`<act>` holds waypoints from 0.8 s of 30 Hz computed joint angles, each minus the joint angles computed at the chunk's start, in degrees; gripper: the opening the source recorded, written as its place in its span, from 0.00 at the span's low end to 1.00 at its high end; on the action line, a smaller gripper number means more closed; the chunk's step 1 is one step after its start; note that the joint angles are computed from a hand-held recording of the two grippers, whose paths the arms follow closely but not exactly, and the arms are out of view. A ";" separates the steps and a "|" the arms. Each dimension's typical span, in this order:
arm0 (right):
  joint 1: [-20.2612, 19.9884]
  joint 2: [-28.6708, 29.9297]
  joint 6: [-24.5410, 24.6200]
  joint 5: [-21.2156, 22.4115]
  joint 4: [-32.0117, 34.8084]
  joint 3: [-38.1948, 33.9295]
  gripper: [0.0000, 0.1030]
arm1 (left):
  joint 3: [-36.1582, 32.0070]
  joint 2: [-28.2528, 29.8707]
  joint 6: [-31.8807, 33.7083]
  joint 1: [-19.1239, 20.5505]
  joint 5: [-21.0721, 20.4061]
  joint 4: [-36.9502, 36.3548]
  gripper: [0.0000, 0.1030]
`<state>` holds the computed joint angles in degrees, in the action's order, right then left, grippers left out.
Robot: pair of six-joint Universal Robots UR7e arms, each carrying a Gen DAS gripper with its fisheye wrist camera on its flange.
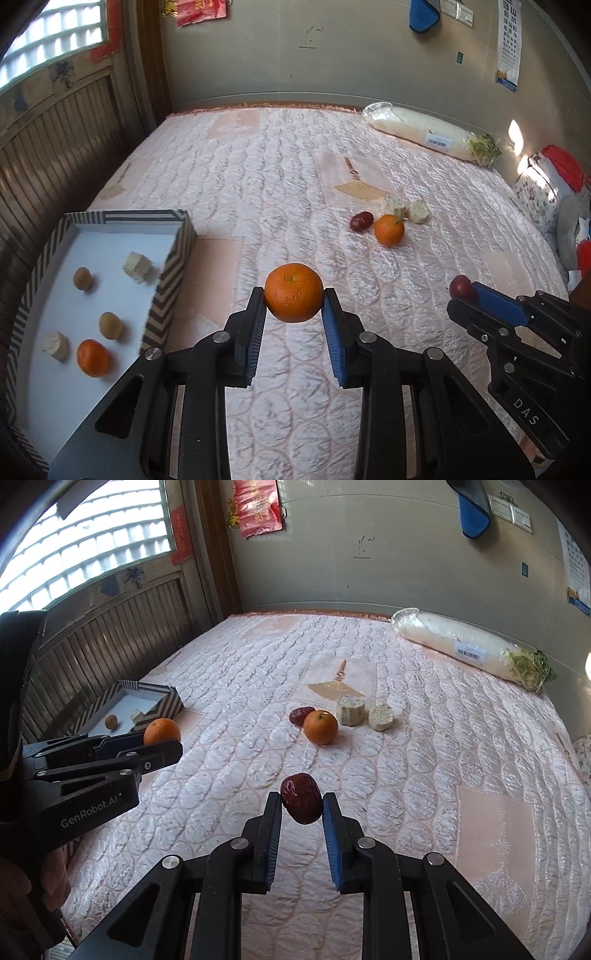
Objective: Organize fruits
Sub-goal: 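Carry the orange and red date over the tray and open both grippers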
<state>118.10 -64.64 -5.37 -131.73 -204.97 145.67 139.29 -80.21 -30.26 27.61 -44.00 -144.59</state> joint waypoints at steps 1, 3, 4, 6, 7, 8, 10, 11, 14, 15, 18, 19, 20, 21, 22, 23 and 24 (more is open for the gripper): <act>0.26 0.03 0.28 0.67 0.44 -0.15 0.21 | 0.16 -0.78 -0.22 0.00 0.20 0.48 0.29; 1.02 0.70 0.35 0.70 1.08 -0.68 0.21 | 0.48 -2.45 -0.78 0.02 0.76 1.58 0.29; 1.51 1.14 0.35 0.45 1.21 -0.93 0.21 | 0.56 -3.02 -0.99 0.07 1.00 2.00 0.29; 2.42 1.90 0.53 0.66 2.09 -1.58 0.21 | 0.87 -4.66 -1.66 0.21 1.46 3.31 0.29; 2.83 2.32 0.57 0.57 2.40 -1.87 0.21 | 1.05 -5.54 -1.96 0.28 1.68 3.99 0.29; 3.48 2.93 0.71 0.40 2.87 -2.30 0.21 | 1.25 -6.58 -2.40 0.34 2.10 4.86 0.29; 4.08 3.60 0.78 0.59 3.36 -2.82 0.21 | 1.56 -8.39 -2.87 0.47 2.90 6.38 0.29; 4.46 3.98 0.79 0.68 3.64 -3.14 0.21 | 1.61 -9.17 -3.10 0.50 3.27 7.20 0.29; 5.52 5.10 0.77 1.24 4.37 -4.19 0.21 | 1.88 -12.06 -4.14 0.61 4.66 10.03 0.29; 5.75 5.35 0.78 1.50 4.50 -4.42 0.21 | 2.02 -13.11 -4.56 0.60 5.19 11.18 0.29; 6.56 6.56 0.60 2.27 5.02 -5.49 0.21 | 2.21 -16.13 -5.78 0.91 6.84 14.79 0.29; 6.76 6.99 0.57 2.48 5.21 -5.86 0.21 | 2.22 -16.99 -6.20 1.08 7.28 15.89 0.29; 6.97 7.54 0.46 2.76 5.40 -6.27 0.21 | 2.29 -18.05 -6.72 1.23 7.78 17.14 0.29; 7.14 7.93 0.43 2.95 5.60 -6.57 0.21 | 2.33 -18.86 -7.11 1.37 8.20 18.12 0.29; 7.36 8.44 0.37 3.20 5.91 -7.01 0.21 | 2.33 -19.82 -7.53 1.62 8.68 19.30 0.29; 7.44 8.65 0.28 3.38 6.18 -7.29 0.21 | 2.32 -20.45 -7.81 1.79 8.95 20.04 0.29; 7.57 9.04 0.19 3.81 6.58 -7.73 0.21 | 2.33 -21.26 -8.20 1.97 9.28 21.00 0.29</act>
